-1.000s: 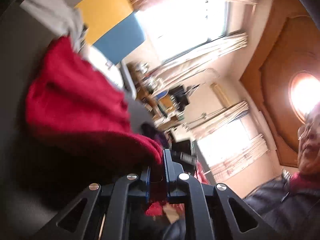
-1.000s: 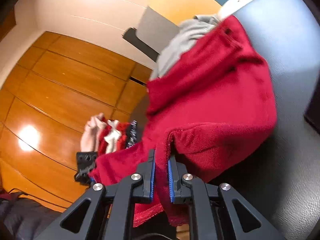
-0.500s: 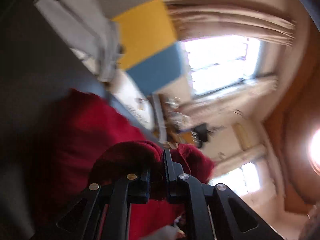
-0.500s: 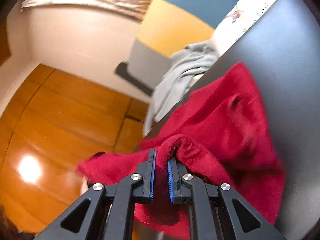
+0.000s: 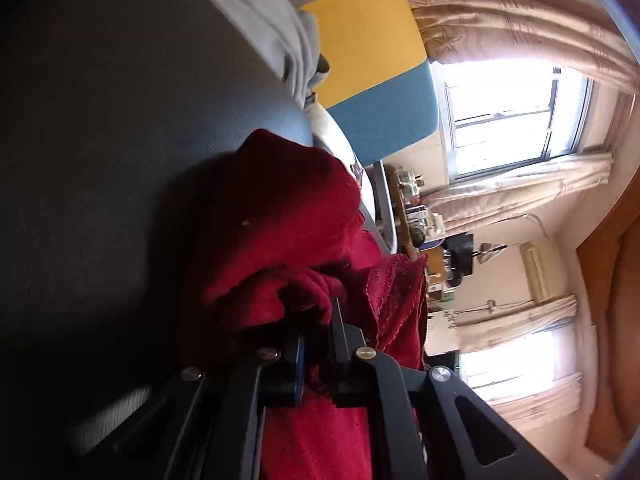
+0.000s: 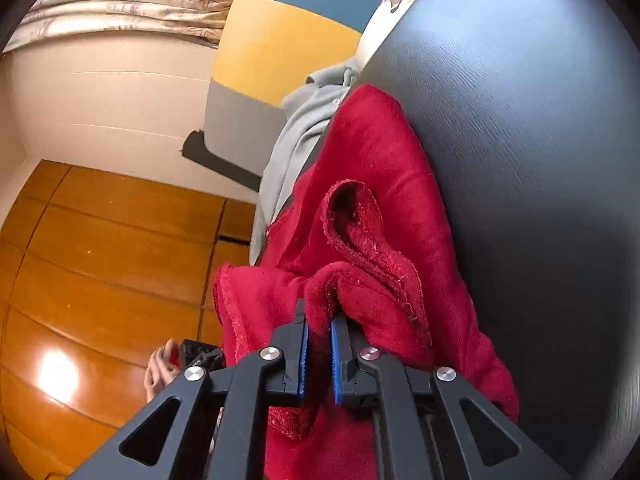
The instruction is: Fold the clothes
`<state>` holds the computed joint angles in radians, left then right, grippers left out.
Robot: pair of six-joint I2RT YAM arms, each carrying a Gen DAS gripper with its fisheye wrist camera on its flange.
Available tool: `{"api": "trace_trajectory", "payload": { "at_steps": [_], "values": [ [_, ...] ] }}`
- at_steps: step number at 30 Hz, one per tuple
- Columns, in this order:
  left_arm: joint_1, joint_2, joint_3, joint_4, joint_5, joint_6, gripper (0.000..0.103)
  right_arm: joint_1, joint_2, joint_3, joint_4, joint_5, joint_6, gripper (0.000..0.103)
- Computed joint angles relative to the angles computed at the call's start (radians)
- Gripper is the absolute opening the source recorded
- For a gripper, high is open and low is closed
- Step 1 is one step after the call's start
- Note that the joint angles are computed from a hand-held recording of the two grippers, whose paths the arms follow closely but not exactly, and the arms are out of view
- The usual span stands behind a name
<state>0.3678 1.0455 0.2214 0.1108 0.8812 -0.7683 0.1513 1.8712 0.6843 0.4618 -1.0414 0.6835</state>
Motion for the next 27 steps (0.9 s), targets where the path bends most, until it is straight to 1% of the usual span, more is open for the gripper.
{"api": "trace_trajectory", "payload": {
  "at_steps": [1, 2, 3, 4, 5, 6, 7, 10, 11, 12, 14, 15, 16, 17, 18, 19, 20, 21, 22, 23, 24, 25, 27],
  "values": [
    [0.019, -0.059, -0.030, -0.038, 0.020, 0.003, 0.009, -0.016, -0.011, -0.036, 0.040, -0.034, 0.024, 0.011],
    [0.044, -0.123, -0.050, -0.091, 0.050, 0.001, 0.009, -0.032, -0.022, -0.071, 0.082, -0.067, 0.050, 0.012],
    [0.071, -0.190, -0.067, -0.154, 0.082, 0.003, 0.011, -0.044, -0.041, -0.101, 0.107, -0.084, 0.068, 0.016],
    [0.114, -0.234, -0.081, -0.198, 0.132, 0.003, 0.013, -0.058, -0.065, -0.131, 0.130, -0.108, 0.087, 0.031],
    [0.163, -0.273, -0.090, -0.250, 0.185, 0.011, 0.018, -0.074, -0.071, -0.168, 0.224, -0.151, 0.147, 0.040],
    [0.191, -0.309, -0.084, -0.305, 0.208, 0.027, 0.020, -0.089, -0.072, -0.205, 0.336, -0.191, 0.220, 0.062],
    [0.219, -0.342, -0.076, -0.361, 0.229, 0.046, 0.020, -0.096, -0.089, -0.229, 0.396, -0.211, 0.253, 0.076],
    [0.192, -0.343, -0.040, -0.409, 0.226, 0.054, 0.021, -0.072, -0.187, -0.199, 0.159, -0.222, 0.104, 0.078],
    [0.149, -0.315, -0.031, -0.361, 0.208, 0.018, 0.021, -0.054, -0.185, -0.160, 0.066, -0.212, 0.056, 0.079],
    [0.098, -0.275, -0.021, -0.277, 0.177, -0.041, 0.021, -0.036, -0.179, -0.120, -0.022, -0.203, 0.010, 0.080],
    [0.062, -0.202, 0.000, -0.156, 0.172, -0.112, 0.022, -0.003, -0.158, -0.039, -0.187, -0.183, -0.074, 0.082],
    [0.048, -0.165, 0.013, -0.099, 0.171, -0.144, 0.022, 0.013, -0.144, 0.004, -0.268, -0.173, -0.116, 0.084],
    [0.057, -0.137, 0.011, -0.018, 0.186, -0.193, 0.023, 0.028, -0.129, 0.042, -0.327, -0.165, -0.144, 0.089],
    [0.078, -0.096, -0.001, 0.109, 0.203, -0.273, 0.025, 0.035, -0.117, 0.030, -0.219, -0.193, -0.067, 0.089],
    [0.097, -0.073, -0.002, 0.161, 0.192, -0.310, 0.026, 0.028, -0.092, -0.021, 0.056, -0.213, 0.131, 0.089],
    [0.114, -0.050, -0.001, 0.205, 0.178, -0.344, 0.026, 0.024, -0.036, -0.070, 0.400, -0.212, 0.367, 0.089],
    [0.144, -0.017, -0.011, 0.271, 0.178, -0.383, 0.027, 0.014, 0.015, -0.095, 0.609, -0.185, 0.516, 0.090],
    [0.169, 0.002, -0.024, 0.322, 0.188, -0.417, 0.026, 0.006, 0.068, -0.110, 0.785, -0.150, 0.642, 0.093],
    [0.188, 0.007, -0.032, 0.338, 0.190, -0.433, 0.027, -0.002, 0.119, -0.117, 0.931, -0.111, 0.749, 0.096],
    [0.225, -0.034, -0.025, 0.238, 0.200, -0.380, 0.027, -0.010, 0.134, -0.122, 0.982, -0.073, 0.800, 0.096],
    [0.266, -0.079, -0.005, 0.101, 0.225, -0.295, 0.027, -0.022, 0.098, -0.131, 0.905, -0.094, 0.720, 0.096],
    [0.283, -0.083, 0.015, 0.019, 0.235, -0.223, 0.027, -0.034, 0.035, -0.137, 0.761, -0.111, 0.606, 0.096],
    [0.348, -0.088, 0.064, -0.190, 0.274, -0.046, 0.029, -0.057, -0.088, -0.130, 0.435, -0.130, 0.355, 0.094]
  ]
}}
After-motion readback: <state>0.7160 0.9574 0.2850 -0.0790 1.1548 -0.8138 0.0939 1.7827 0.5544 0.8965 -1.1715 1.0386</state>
